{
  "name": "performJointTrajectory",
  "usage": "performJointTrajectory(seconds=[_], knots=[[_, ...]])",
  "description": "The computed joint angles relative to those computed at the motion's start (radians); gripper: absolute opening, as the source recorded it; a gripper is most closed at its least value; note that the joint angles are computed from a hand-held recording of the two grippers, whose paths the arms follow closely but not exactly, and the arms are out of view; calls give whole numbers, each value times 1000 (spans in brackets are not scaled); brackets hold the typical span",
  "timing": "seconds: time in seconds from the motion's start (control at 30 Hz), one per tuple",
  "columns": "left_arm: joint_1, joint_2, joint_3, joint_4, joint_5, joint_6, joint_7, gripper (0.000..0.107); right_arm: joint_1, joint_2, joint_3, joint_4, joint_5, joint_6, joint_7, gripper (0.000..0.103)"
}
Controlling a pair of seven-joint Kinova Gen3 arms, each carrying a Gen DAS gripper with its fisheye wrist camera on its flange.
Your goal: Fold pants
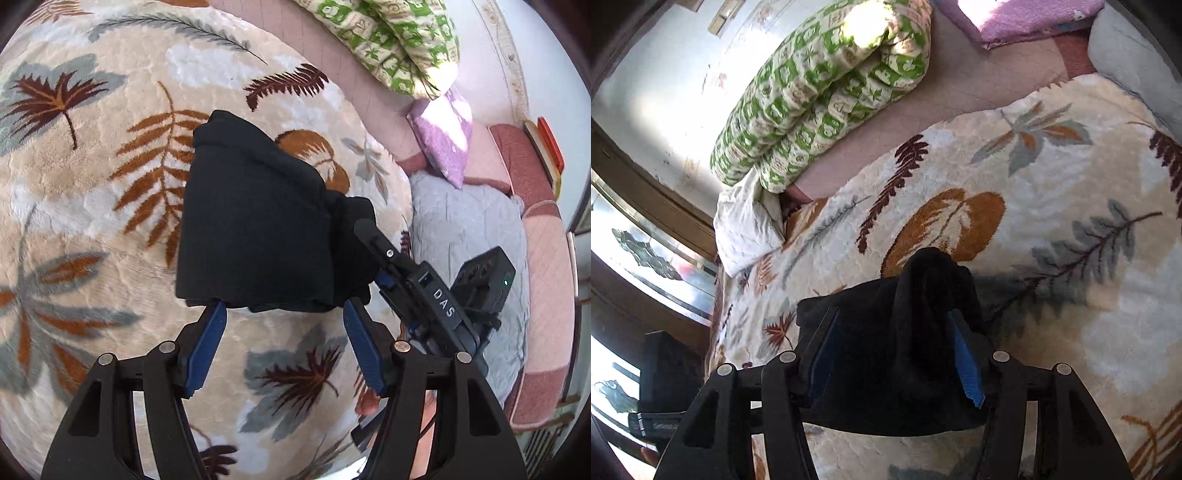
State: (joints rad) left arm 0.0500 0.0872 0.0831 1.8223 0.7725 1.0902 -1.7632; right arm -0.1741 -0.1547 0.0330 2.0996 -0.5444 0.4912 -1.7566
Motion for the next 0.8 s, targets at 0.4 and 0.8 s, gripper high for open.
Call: performJointTrajectory(seconds=[0.4,0.8], knots=[[254,112,-144,19,-73,-107,262,52,79,8,68,53,-182,64,255,9],[141,-22,-234,-6,-61,6,12,52,139,-87,119,89,-332,95,375,46]])
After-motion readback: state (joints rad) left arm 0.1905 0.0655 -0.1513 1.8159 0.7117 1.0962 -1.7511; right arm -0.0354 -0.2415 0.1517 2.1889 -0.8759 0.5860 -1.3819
